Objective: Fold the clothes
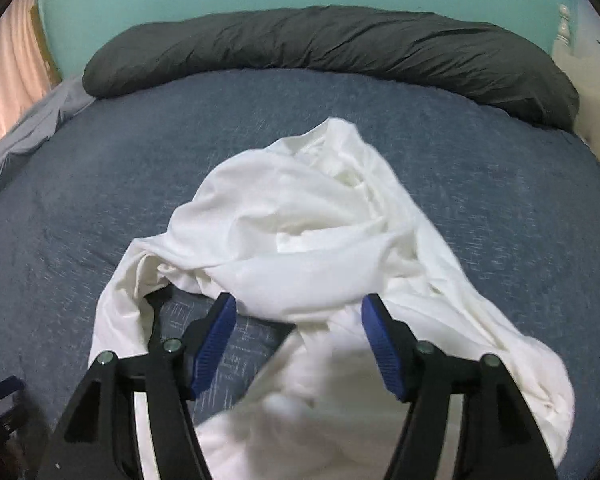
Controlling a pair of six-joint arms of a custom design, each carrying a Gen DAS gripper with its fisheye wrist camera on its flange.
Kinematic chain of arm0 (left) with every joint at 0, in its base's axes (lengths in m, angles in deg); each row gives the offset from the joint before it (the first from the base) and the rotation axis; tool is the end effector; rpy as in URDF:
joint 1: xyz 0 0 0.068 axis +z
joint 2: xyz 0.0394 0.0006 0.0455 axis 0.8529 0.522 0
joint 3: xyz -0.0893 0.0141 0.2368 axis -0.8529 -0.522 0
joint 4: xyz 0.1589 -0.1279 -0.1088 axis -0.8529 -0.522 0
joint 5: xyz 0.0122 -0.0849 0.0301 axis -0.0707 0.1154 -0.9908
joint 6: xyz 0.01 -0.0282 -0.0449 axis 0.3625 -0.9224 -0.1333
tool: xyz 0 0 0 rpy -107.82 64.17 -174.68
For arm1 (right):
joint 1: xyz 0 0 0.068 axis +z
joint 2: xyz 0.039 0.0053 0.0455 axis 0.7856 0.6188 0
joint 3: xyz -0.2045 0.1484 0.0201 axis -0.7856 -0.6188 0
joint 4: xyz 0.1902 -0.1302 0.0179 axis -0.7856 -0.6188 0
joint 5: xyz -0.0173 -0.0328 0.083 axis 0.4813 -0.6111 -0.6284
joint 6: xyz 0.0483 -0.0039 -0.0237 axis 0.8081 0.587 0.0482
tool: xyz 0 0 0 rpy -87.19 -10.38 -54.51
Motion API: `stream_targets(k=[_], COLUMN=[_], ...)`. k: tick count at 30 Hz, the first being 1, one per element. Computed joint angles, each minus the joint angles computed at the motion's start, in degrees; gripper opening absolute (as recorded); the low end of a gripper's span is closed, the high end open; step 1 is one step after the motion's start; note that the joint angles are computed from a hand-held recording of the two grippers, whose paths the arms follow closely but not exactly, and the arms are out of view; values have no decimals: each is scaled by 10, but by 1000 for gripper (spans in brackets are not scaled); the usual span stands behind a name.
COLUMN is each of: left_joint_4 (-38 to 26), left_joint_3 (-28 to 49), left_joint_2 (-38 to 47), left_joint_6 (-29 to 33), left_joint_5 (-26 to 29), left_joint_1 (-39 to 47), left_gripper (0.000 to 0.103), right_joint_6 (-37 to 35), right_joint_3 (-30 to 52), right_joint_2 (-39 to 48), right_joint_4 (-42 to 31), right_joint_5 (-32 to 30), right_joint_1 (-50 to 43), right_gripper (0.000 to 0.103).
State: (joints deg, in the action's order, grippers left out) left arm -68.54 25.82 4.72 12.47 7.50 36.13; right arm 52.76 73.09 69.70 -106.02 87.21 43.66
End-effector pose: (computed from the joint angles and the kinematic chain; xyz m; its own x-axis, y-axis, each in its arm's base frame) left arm 0.2372 -0.1094 0.2333 -0.8444 0.1525 -0.5135 0.3682 0.8616 -0.3495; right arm 0.2386 -0.0345 0.2934 -0.7652 0.1686 -0.6213 0.1948 0.9805 0.0262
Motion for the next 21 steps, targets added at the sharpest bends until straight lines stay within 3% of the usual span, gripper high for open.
stream_targets(k=[3, 6, 8, 12, 16, 21], left_joint_4=[1, -2, -6, -9, -9, -13], left_joint_3=[0, -2, -5, -7, -9, -18], left_joint_2=[2, -1, -6, -9, -14, -26], left_joint_6=[-1, 0, 3, 4, 4, 3], left_joint_5=[1, 1, 3, 5, 5, 2], left_joint_1=[-1, -2, 0, 3, 2, -4], left_gripper=[103, 103, 103, 103, 103, 103], right_joint_6=[5, 17, 35, 42, 12, -112], right_joint_3=[-6, 1, 0, -32, -58, -51], right_joint_2=[13, 32, 38, -22, -138, -232], right_joint_4=[20, 18, 23, 25, -35, -170], right_joint_5=[10, 9, -11, -60, -122, -216], right_joint_1=[5, -3, -19, -43, -78, -244], right_gripper=[65, 38, 15, 8, 7, 7])
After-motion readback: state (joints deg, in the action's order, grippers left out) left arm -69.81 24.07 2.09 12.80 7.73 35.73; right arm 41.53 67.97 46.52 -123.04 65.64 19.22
